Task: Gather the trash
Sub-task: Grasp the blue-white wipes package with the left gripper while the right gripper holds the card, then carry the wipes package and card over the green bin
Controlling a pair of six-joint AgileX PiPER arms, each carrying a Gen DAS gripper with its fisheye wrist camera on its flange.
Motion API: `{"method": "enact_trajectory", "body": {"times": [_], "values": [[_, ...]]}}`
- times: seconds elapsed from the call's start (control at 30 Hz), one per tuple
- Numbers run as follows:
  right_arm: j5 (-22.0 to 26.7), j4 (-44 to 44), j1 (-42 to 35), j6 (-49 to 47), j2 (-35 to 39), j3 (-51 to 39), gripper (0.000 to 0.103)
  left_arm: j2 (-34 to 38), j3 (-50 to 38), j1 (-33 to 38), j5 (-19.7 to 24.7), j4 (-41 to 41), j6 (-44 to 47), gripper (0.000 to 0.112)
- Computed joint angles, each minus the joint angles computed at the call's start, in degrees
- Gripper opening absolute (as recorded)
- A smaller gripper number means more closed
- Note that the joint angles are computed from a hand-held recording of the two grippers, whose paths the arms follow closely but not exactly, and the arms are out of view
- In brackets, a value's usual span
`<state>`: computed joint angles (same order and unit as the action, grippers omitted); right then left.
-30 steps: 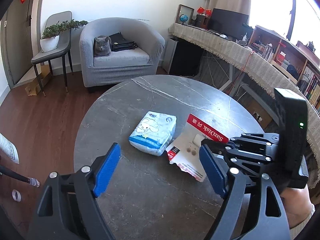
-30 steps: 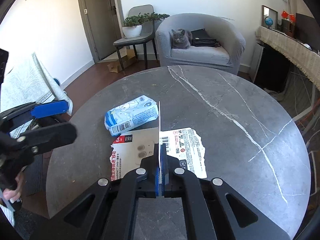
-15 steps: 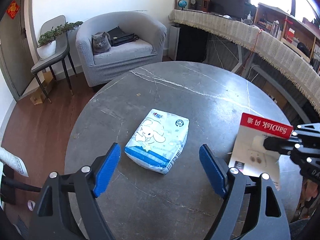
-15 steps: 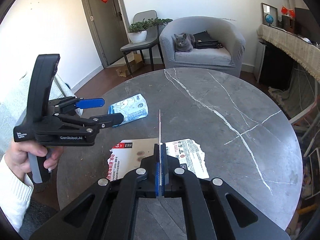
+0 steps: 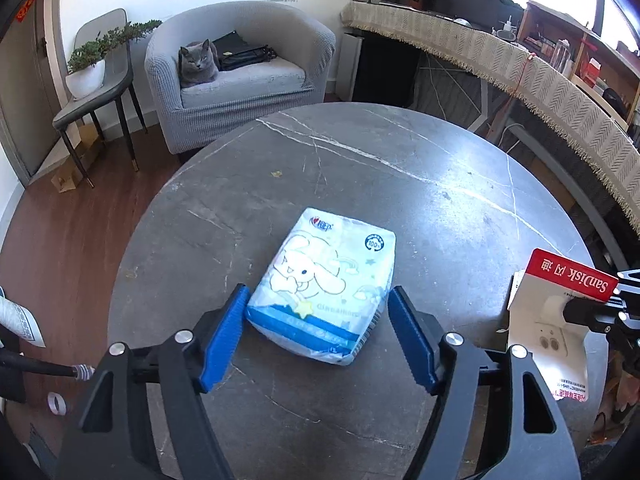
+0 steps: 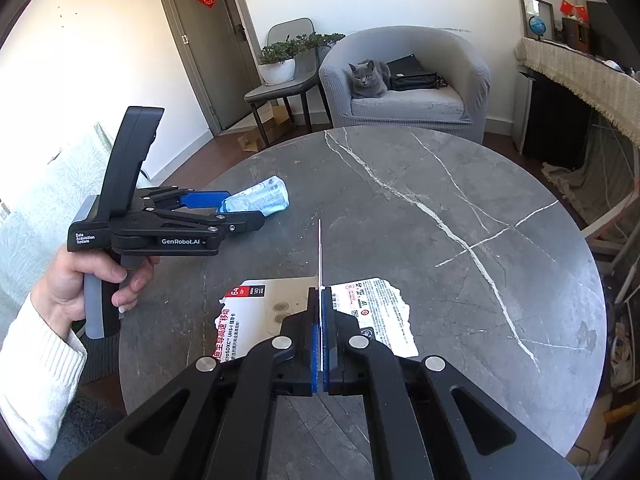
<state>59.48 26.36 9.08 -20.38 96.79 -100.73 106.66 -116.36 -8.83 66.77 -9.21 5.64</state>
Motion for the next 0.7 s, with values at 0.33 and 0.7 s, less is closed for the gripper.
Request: {"method": "enact_trajectory", "body": {"times": [0.33, 0.7], "values": [[0.1, -1.3, 0.5, 1.1, -0.2, 0.0, 0.001, -2.4, 3.5, -0.4, -1.4, -3.8, 0.3, 0.052], [-2.9, -4.3, 2.3, 4.5, -3.7, 3.8, 0.001, -11.3, 13.6, 0.4, -4.1, -6.9, -0.8, 0.049]]}}
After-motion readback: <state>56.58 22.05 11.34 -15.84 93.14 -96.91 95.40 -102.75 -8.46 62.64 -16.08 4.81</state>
